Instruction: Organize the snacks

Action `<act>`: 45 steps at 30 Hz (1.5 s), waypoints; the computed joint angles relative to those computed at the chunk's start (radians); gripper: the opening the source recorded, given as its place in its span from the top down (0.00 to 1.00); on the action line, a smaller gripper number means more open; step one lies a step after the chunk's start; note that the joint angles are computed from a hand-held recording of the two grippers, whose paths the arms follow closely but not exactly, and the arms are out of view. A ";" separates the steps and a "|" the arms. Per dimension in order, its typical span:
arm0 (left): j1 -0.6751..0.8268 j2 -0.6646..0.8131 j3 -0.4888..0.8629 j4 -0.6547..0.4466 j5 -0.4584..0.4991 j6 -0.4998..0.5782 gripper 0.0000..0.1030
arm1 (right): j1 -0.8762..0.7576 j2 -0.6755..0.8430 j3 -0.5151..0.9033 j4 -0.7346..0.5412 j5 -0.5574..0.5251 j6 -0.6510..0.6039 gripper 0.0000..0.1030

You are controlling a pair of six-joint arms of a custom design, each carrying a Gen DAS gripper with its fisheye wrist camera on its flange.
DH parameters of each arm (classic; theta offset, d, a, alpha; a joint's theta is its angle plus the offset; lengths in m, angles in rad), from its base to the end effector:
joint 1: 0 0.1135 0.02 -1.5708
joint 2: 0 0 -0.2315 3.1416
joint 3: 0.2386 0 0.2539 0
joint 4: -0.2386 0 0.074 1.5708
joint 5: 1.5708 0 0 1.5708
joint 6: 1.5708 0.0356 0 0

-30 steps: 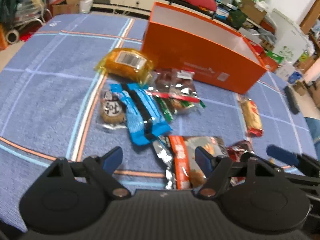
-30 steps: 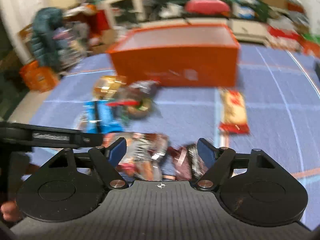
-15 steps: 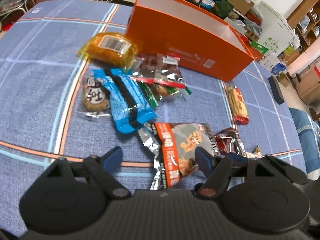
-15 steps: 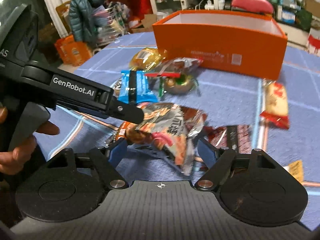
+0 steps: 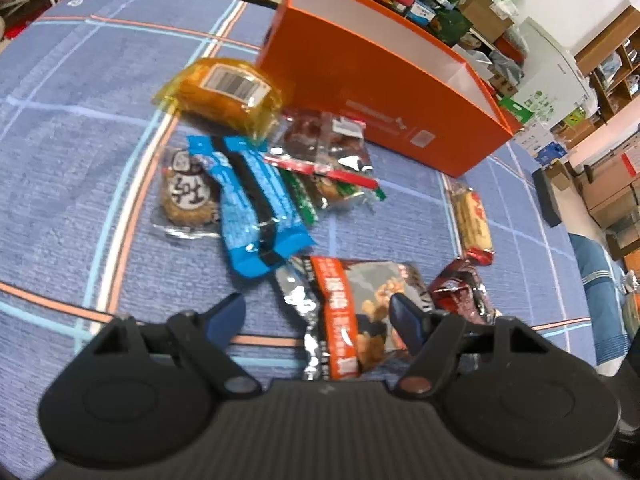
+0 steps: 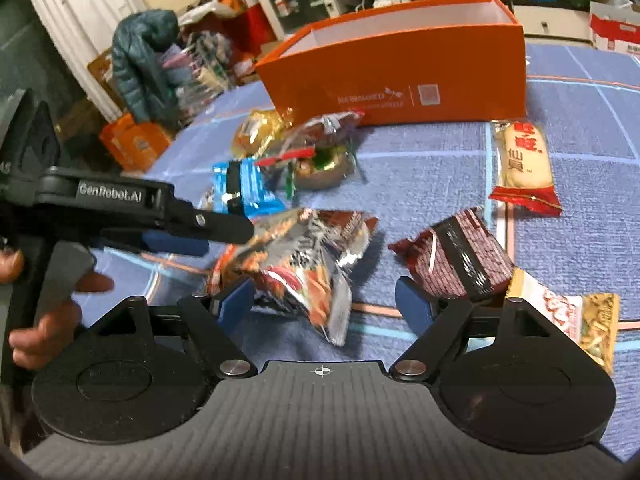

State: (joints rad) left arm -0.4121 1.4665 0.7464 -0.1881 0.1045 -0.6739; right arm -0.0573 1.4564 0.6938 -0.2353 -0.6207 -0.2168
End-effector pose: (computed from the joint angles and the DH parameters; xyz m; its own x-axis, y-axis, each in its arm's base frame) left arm 0.2626 -0.1189 0.1399 -0.8498 -0.3059 -0.4294 -0.0936 0.8890 -0.4481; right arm 0.2700 0.0053 0.1299 -0.7616 -0.1316 -0.6345 -0.4423 0.8211 0.3607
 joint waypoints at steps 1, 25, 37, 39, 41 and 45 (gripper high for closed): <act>-0.004 0.004 0.002 0.003 0.000 0.000 0.32 | 0.017 0.023 0.008 0.018 0.007 0.015 0.40; -0.058 -0.045 0.063 0.004 -0.006 -0.026 0.49 | 0.068 -0.049 0.027 0.012 0.016 0.011 0.65; 0.036 0.324 0.671 -0.136 -0.001 0.116 0.49 | 0.047 0.331 0.679 -0.151 0.031 -0.050 0.65; 0.054 0.414 0.796 -0.164 -0.006 0.138 0.49 | 0.055 0.456 0.856 -0.194 0.042 -0.056 0.65; 0.078 0.512 0.923 -0.199 -0.011 0.163 0.49 | 0.071 0.584 1.033 -0.244 0.055 -0.053 0.65; 0.135 0.689 1.143 -0.267 0.001 0.190 0.49 | 0.110 0.870 1.432 -0.375 0.065 -0.032 0.65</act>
